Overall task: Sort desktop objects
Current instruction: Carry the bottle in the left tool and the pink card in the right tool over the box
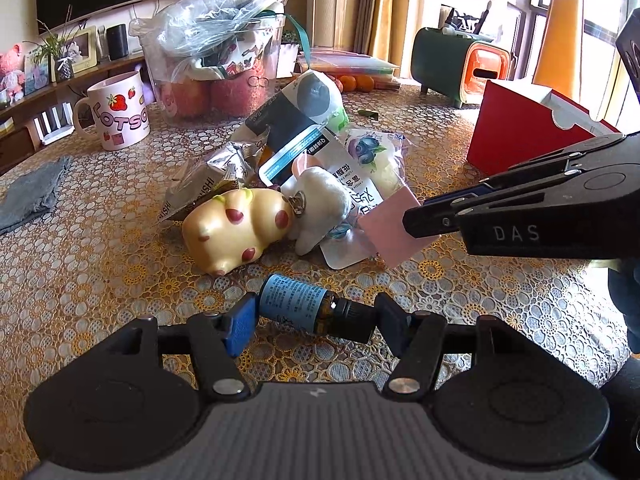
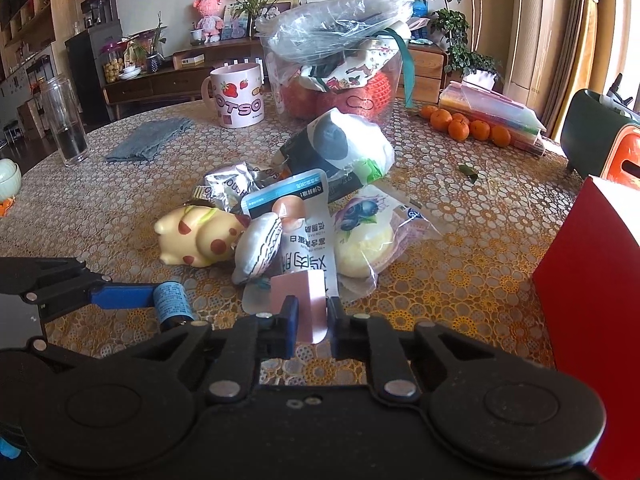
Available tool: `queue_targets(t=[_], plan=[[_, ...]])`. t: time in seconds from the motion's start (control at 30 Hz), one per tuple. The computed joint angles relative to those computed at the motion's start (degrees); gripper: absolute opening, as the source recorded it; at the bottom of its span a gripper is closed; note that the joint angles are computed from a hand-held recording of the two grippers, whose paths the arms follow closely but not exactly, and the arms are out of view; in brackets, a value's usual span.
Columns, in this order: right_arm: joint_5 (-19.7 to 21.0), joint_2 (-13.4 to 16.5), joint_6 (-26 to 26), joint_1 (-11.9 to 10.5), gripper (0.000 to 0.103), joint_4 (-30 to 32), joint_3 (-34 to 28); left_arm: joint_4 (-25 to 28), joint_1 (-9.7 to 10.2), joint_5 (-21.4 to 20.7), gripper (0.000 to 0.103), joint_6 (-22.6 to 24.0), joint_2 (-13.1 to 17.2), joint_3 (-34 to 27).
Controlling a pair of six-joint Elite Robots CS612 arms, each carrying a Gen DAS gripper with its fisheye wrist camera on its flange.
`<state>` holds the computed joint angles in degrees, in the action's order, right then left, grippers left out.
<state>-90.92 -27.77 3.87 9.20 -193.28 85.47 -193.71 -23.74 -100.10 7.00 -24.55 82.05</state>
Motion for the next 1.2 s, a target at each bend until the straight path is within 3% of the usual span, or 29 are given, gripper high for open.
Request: queue_targets(t=[0.53, 1.2], plan=[[0.67, -2.43, 4.37, -1.18, 0.011, -5.13, 5.5, -1.57, -1.14, 0.04, 0.063, -0.02, -2.14, 2.49], [-1.5, -7.28, 6.45, -4.02, 0.011, -20.67, 16.08, -5.74, -5.25, -0.9, 0.063, 1.23, -5.97, 5.79]])
